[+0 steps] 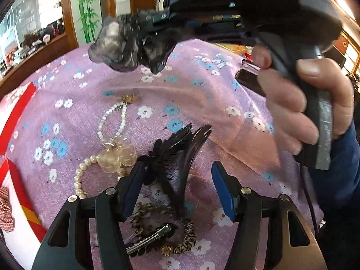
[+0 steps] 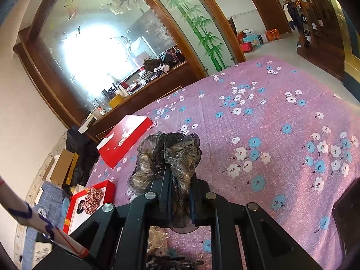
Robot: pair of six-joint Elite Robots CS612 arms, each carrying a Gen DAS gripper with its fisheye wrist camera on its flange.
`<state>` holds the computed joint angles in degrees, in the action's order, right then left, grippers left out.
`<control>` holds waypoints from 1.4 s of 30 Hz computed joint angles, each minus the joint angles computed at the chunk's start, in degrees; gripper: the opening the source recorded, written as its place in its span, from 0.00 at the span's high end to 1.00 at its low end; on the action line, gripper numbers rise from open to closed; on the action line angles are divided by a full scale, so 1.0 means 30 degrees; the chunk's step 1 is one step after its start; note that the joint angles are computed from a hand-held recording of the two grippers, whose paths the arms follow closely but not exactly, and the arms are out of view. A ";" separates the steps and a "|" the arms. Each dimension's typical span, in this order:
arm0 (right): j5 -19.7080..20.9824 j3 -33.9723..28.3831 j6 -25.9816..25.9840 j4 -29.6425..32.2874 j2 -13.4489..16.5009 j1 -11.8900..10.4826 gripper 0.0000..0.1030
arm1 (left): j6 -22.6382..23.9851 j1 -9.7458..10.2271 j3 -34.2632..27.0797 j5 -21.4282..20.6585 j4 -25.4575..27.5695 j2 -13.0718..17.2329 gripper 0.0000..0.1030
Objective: Organize jewelry
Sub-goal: 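Grasp the black claw hair clip with the left gripper, then carry the gray scrunchie and black claw clip in both grippers to the red box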
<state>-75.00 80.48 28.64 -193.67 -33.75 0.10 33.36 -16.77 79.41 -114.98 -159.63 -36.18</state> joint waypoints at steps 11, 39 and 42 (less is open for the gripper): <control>0.0001 0.0046 -0.0081 0.0045 -0.0030 0.0008 0.88 | -0.1945 -0.0522 -0.0118 0.1916 -0.1623 0.0546 0.71; -0.1350 -0.0172 -0.1669 0.0120 0.0022 0.0595 0.88 | -1.1667 0.0413 -0.0413 0.6903 -1.0808 0.1166 0.75; -0.1708 -0.0254 -0.2454 0.0169 0.0053 0.0782 0.88 | -1.1603 0.0406 -0.0544 0.7197 -1.0947 0.1235 0.75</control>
<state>-80.12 79.72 21.28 -193.16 -33.60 2.45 -1.45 -15.55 77.77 -93.39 -192.48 -32.47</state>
